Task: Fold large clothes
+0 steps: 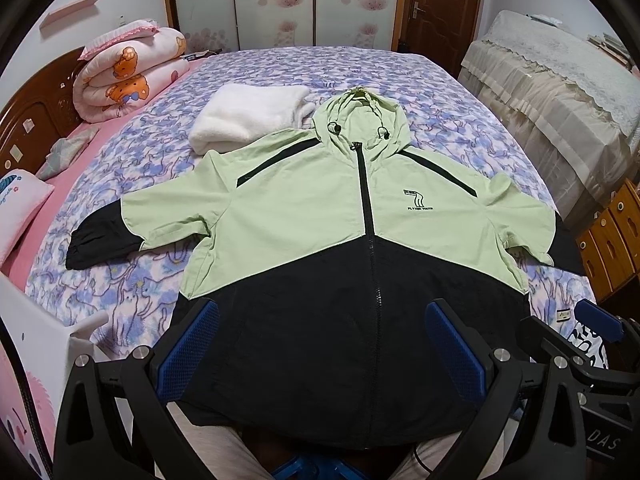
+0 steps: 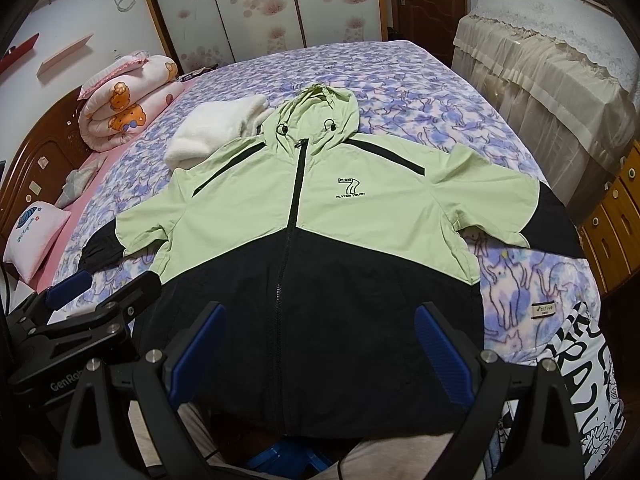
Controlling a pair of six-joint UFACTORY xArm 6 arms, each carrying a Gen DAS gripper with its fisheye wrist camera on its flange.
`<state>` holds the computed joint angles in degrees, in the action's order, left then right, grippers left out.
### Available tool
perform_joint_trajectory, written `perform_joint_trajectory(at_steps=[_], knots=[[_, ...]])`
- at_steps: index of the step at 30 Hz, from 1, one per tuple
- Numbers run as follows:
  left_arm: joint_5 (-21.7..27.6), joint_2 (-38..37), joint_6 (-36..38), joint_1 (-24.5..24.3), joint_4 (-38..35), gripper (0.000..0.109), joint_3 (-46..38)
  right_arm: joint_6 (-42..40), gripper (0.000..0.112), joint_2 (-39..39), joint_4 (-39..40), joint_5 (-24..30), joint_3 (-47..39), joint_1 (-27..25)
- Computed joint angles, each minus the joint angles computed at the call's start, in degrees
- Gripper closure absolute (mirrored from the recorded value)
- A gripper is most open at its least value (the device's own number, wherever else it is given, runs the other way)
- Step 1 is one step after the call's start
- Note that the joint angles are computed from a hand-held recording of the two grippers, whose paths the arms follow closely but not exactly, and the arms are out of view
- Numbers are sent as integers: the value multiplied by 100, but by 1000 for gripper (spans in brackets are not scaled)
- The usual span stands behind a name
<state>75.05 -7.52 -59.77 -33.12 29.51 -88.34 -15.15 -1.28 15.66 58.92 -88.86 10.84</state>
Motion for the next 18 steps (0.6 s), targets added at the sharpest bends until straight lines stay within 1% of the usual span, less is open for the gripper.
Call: perform_joint_trajectory(at_steps=[10, 13, 18], knots=[[-3, 62, 56, 54, -107, 6, -32, 47, 17, -8, 16, 78, -17, -12], [10, 193, -34, -20, -87, 6, -113, 40, 17, -14, 23, 69, -6, -21], [11, 188, -31, -29, -77, 6, -99, 16, 17, 26, 42, 63, -25, -40]])
